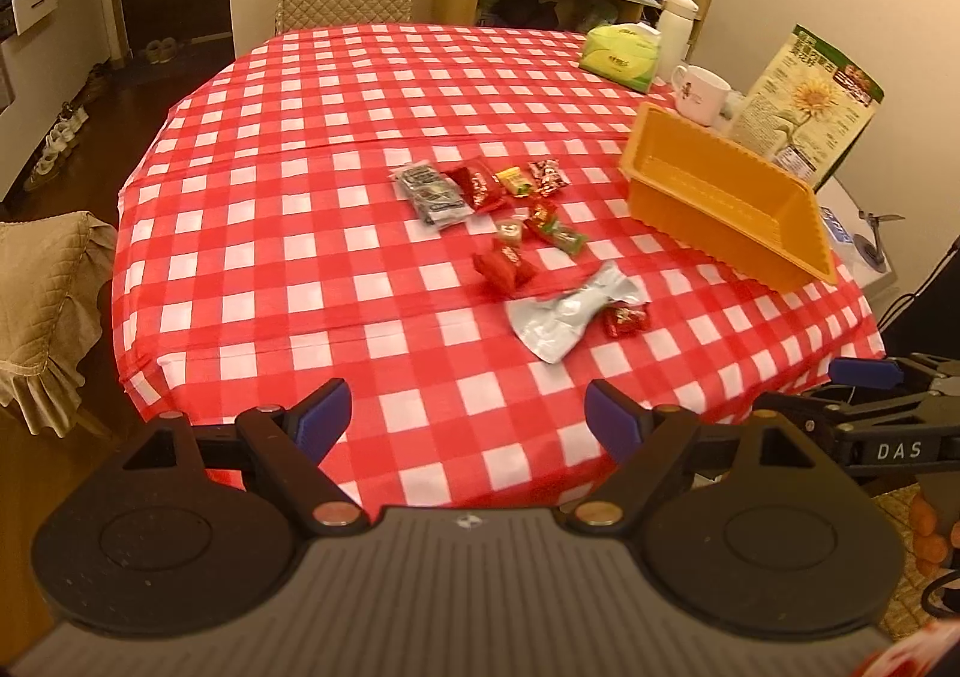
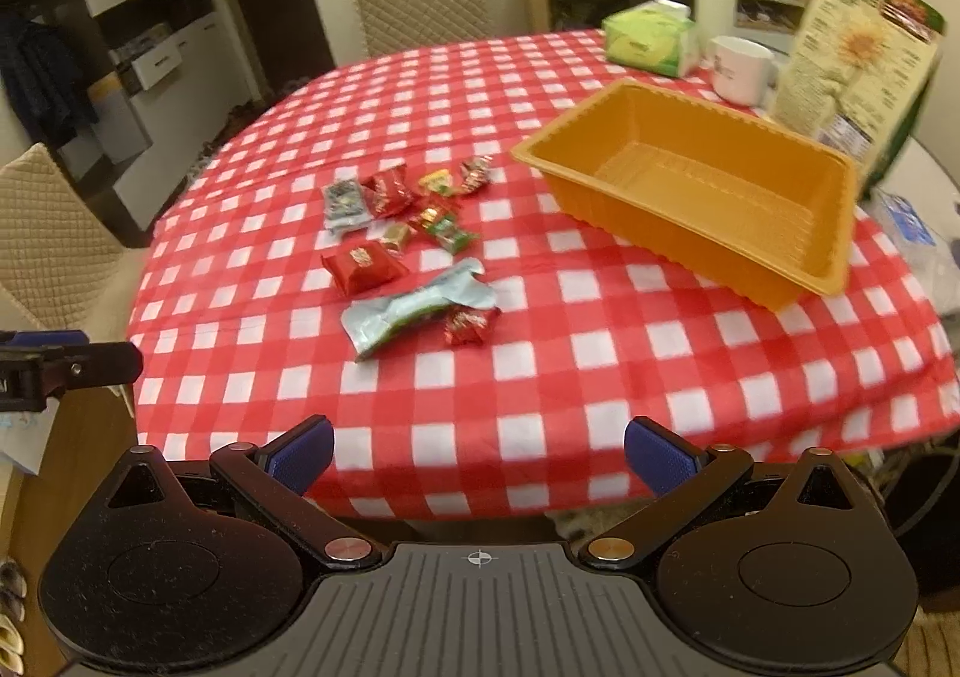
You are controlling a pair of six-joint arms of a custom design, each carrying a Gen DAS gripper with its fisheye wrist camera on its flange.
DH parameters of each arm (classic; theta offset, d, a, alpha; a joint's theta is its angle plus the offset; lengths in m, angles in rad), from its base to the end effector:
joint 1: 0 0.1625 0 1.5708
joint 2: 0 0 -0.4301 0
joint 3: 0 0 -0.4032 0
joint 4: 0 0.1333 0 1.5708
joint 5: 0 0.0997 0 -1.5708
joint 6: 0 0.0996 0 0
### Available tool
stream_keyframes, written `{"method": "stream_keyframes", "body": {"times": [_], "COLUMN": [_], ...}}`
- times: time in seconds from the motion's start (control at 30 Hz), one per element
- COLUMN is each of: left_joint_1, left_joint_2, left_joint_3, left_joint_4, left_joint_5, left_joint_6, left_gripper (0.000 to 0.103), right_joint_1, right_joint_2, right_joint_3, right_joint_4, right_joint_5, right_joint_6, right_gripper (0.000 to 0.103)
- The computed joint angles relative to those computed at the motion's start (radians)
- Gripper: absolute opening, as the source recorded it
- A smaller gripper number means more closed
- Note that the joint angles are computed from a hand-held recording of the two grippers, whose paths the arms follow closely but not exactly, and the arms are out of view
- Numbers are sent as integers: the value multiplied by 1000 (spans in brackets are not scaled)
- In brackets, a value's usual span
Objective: Organize snacks
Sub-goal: 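Grasp the small red candy with the right tool while the left tool grasps the red square candy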
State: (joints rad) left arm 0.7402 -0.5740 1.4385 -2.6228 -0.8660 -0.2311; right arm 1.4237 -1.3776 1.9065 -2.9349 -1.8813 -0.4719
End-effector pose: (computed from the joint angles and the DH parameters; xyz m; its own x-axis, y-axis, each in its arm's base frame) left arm -0.4092 -0.6417 0.0333 -0.7530 0.3164 -0.5769 0.5680 0.7552 -0.3272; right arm 0.0185 -0.5768 0.3914 -0.8541 0.0222 0.5197 -0.3255 0.7565 -0.5672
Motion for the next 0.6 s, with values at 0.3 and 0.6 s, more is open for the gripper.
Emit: {"method": "stream_keyframes", "body": {"times": [0.3,0.6], "left_joint_1": [54,110], "left_joint_2": [44,112], "left_joint_3": [-76,-209], "left_joint_4": [12,80], "left_joint_5": [-22,-51], "left_joint_6": [59,124], "left_gripper": [84,84], "right_joint_1": [-21,-21], "right_joint_2": [119,214], "right_joint_3": [-63,-167], "right_joint_4": [-75,-33], "right_joint_5": [43,0], "right_joint_6": [-82,-38], "right_gripper": [89,74]}}
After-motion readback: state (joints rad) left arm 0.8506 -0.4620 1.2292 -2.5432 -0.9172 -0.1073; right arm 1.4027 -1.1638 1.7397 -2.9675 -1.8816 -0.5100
